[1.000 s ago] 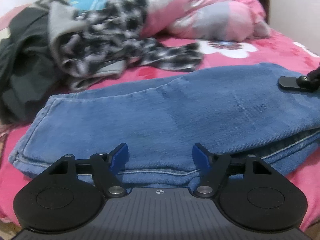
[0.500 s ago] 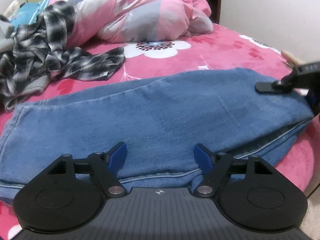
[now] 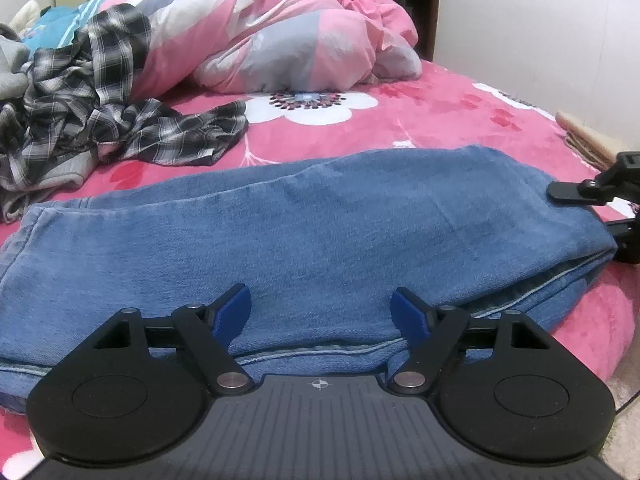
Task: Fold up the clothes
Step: 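Lift the grasped jeans end upward with the right gripper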
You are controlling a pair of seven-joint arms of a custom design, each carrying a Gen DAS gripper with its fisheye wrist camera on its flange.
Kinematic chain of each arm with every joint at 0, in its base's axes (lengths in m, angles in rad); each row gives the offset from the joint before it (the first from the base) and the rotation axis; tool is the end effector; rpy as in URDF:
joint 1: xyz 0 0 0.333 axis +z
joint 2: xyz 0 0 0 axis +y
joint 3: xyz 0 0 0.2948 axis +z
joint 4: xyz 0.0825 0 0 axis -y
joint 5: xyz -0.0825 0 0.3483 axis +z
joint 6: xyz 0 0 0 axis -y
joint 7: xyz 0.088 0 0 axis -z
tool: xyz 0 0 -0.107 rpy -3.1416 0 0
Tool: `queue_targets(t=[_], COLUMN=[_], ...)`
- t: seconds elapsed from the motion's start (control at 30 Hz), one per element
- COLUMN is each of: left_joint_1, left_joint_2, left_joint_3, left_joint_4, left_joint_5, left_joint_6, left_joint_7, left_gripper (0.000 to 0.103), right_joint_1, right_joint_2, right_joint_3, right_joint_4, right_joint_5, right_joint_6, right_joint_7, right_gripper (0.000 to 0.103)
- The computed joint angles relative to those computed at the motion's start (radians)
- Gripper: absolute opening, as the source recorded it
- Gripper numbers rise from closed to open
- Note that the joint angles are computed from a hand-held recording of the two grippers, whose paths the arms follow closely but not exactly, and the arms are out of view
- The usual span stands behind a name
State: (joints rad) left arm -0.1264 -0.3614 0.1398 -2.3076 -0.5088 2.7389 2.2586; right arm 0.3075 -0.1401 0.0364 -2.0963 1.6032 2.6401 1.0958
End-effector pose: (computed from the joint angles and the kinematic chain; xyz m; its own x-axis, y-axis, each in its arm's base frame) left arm 0.4640 0.0327 0.5672 -0.2763 -0.9610 0.0150 -0.6259 0.1680 -0.7616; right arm 0.4981 0.1519 0.5301 -0.0006 -0.4003 -0.9164 -0.7930 0.5585 -0.2434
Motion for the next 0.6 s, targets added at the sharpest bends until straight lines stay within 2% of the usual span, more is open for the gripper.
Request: queue_targets(t=[0.1, 0.17, 0.23, 0.43, 0.6], left_joint_1=[-0.014, -0.023, -0.034, -0.032, -0.050], left_joint_2=[-0.003, -0.007, -0.012, -0.058, -0.082], left_joint_3=[0.013, 0.022, 0.035, 0.065, 0.102], left_joint_4=[-0.006, -0.012, -0.015, -0.021, -0.039], left_joint_5=[-0.025, -0.046, -0.072, -0.124, -0.168], left_joint_6=[0.010, 0.017, 0.018, -0.013, -0.009], left_joint_7=[0.028, 0.048, 0.073, 0.123, 0.196], left_gripper=[0.079, 0.079, 0.079, 0.079, 0.079], right_joint_1=[0.004, 0.009, 0.017, 0.048, 0.067], right_joint_2=[0.032, 0.040, 0.032, 0.015, 0.036], right_joint_3=[0.013, 0.022, 0.026, 0.043, 0.057], right_joint_4=[0.034, 0.043, 0.041, 0.082, 0.178], right_joint_5=[-0.098, -0.141, -0.135, -0.205, -0.406], right_joint_6=[0.018, 0.045, 0.067, 0.157, 0.170], right_joint_7=[0.064, 0.095, 0.093, 0.106, 0.187], right_gripper=[0.032, 0.028, 0.015, 0.012, 0.012])
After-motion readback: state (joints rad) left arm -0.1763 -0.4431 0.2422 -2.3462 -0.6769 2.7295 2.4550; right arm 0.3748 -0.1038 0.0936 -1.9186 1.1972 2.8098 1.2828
